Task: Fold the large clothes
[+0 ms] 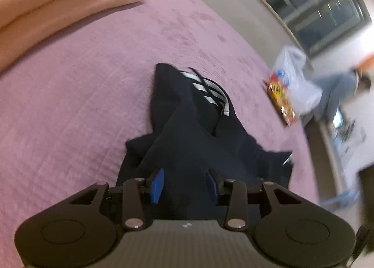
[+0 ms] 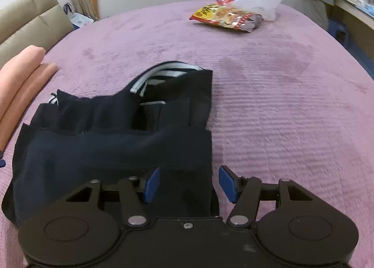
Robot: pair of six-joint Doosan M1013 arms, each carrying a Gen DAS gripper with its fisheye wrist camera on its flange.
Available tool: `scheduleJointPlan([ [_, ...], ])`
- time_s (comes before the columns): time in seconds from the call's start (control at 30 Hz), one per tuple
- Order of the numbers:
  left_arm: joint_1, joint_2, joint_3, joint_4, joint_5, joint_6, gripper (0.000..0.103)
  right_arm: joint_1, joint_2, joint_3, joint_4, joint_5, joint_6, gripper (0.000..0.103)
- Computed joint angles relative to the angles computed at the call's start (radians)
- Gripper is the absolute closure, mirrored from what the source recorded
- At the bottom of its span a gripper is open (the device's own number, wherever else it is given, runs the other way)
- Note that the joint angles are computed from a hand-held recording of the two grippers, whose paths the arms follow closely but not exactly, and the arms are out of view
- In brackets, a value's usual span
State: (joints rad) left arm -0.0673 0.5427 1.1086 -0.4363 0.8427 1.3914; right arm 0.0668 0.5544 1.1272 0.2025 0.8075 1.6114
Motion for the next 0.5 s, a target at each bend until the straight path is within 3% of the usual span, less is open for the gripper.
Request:
scheduleJointPlan([
  [0.1,-0.005,0.040,-0.071,0.054,0.045,0.034,0.061,-0.002,0.047,-0.062,0.021,0.019,-0.011,0.032],
  [0.23,0.010,0.088,-0.141,-0.004,0.089,0.086,0.061,-0.006,0.099,-0.140,0.021,0.092,0.037,0.032],
  [0.4,0.011,0.149,-0.236,0.025,0.139,0.110,0.046,-0.020,0.122,-0.163,0.068,0.136,0.101,0.032],
  [0.5,0.011,0.201,-0.312,0.044,0.208,0.092,0.037,-0.021,0.134,-0.169,0.082,0.146,0.132,0.032],
])
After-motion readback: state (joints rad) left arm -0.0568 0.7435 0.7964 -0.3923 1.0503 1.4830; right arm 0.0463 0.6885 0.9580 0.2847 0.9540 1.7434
